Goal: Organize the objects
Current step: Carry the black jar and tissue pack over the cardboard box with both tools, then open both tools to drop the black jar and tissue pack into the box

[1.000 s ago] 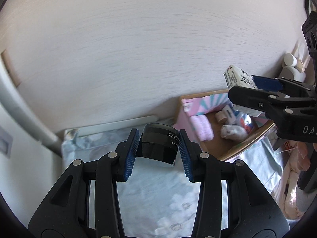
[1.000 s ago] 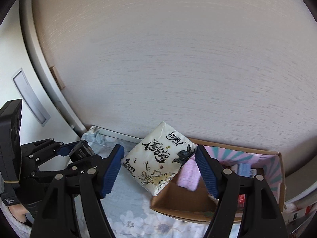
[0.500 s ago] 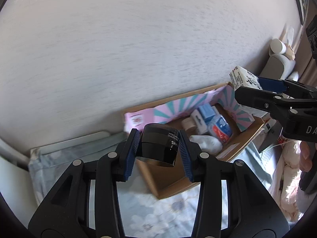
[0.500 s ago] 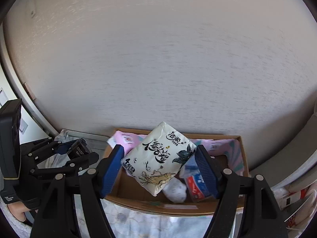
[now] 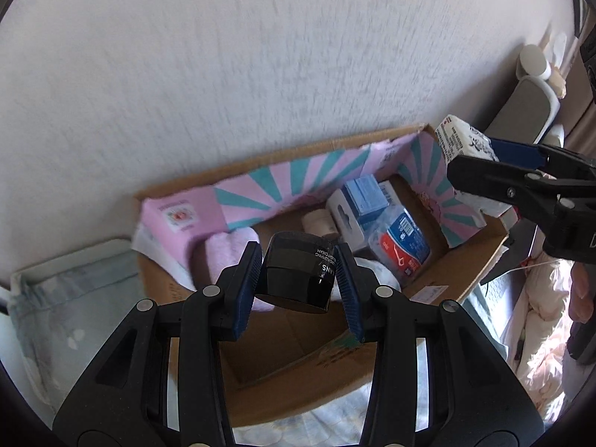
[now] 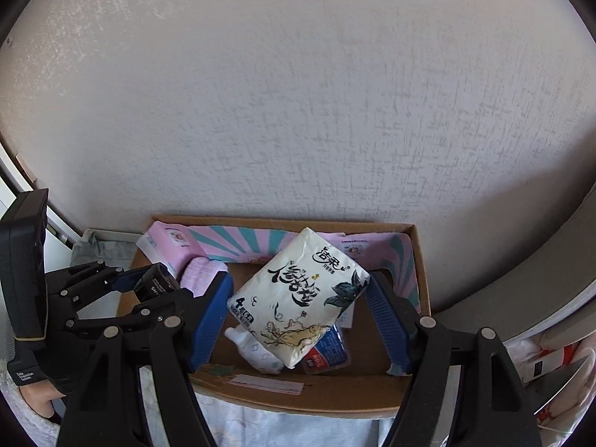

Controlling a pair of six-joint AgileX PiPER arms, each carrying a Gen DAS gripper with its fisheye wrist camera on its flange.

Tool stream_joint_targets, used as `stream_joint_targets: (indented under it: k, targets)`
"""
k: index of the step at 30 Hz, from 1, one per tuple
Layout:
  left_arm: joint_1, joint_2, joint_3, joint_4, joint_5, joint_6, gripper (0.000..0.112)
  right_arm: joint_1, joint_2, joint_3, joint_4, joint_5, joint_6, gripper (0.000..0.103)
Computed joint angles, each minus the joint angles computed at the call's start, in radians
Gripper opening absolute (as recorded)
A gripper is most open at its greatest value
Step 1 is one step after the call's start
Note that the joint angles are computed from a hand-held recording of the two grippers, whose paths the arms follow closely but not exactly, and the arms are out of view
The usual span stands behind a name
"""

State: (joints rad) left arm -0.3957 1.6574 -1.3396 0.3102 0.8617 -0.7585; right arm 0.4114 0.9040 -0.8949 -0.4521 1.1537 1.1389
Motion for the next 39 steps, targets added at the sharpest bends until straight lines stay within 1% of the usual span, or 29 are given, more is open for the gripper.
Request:
stream_joint_targets:
  k: [4, 5, 9, 10, 14, 19, 21, 22, 23, 24, 25, 26, 28, 29, 32, 34, 36, 39]
  targets:
    - [0.001, 0.031, 0.010, -0.014, -0.017, -0.009, 0.037, -0.133, -0.005, 0.048, 0.097, -0.089, -0.128, 0.069]
    - [0.002, 0.039, 0.011, -0.015, -0.020, -0.011, 0.037, -0.178, 0.005, 0.072, 0.127, -0.136, -0.170, 0.069]
    - [0.009, 0.059, 0.017, -0.032, -0.029, -0.013, 0.037, -0.291, 0.033, 0.076, 0.236, -0.214, -0.315, 0.070]
    - [0.011, 0.065, 0.017, -0.034, -0.031, -0.013, 0.037, -0.330, 0.048, 0.054, 0.275, -0.219, -0.372, 0.070]
    - [0.011, 0.075, 0.021, -0.036, -0.028, -0.015, 0.037, -0.398, 0.125, 0.036, 0.384, -0.303, -0.494, 0.070]
    - [0.014, 0.090, 0.022, -0.043, -0.036, -0.021, 0.038, -0.432, 0.207, 0.019, 0.494, -0.366, -0.590, 0.070]
    - [0.006, 0.090, 0.022, -0.026, -0.037, -0.042, 0.038, -0.472, 0.231, 0.025, 0.597, -0.394, -0.667, 0.071]
    - [0.001, 0.091, 0.017, -0.018, -0.029, -0.051, 0.041, -0.501, 0.237, 0.024, 0.656, -0.393, -0.716, 0.075]
    - [-0.002, 0.090, 0.015, -0.023, -0.028, -0.045, 0.053, -0.526, 0.245, 0.029, 0.711, -0.397, -0.760, 0.080]
    - [-0.003, 0.086, 0.017, -0.029, -0.034, -0.036, 0.069, -0.549, 0.255, 0.033, 0.757, -0.401, -0.794, 0.093]
    - [-0.008, 0.083, 0.018, -0.027, -0.037, -0.033, 0.101, -0.562, 0.257, 0.039, 0.776, -0.405, -0.796, 0.103]
    - [-0.015, 0.078, 0.019, -0.014, -0.037, -0.040, 0.103, -0.577, 0.255, 0.048, 0.800, -0.412, -0.804, 0.103]
    - [-0.023, 0.075, 0.005, 0.002, -0.020, -0.039, 0.103, -0.590, 0.246, 0.057, 0.809, -0.413, -0.803, 0.103]
    - [-0.023, 0.079, -0.007, 0.000, -0.007, -0.031, 0.103, -0.597, 0.238, 0.050, 0.794, -0.392, -0.792, 0.103]
    - [-0.020, 0.078, -0.023, 0.002, 0.009, -0.020, 0.103, -0.582, 0.239, 0.046, 0.748, -0.388, -0.747, 0.103]
    - [-0.011, 0.068, -0.025, -0.013, 0.008, -0.012, 0.103, -0.583, 0.243, 0.044, 0.751, -0.385, -0.747, 0.103]
    - [-0.009, 0.034, 0.019, -0.017, -0.009, -0.018, 0.103, -0.572, 0.251, 0.038, 0.733, -0.383, -0.730, 0.103]
    - [0.007, 0.019, 0.021, -0.043, -0.012, 0.002, 0.103, -0.570, 0.252, 0.035, 0.724, -0.382, -0.723, 0.103]
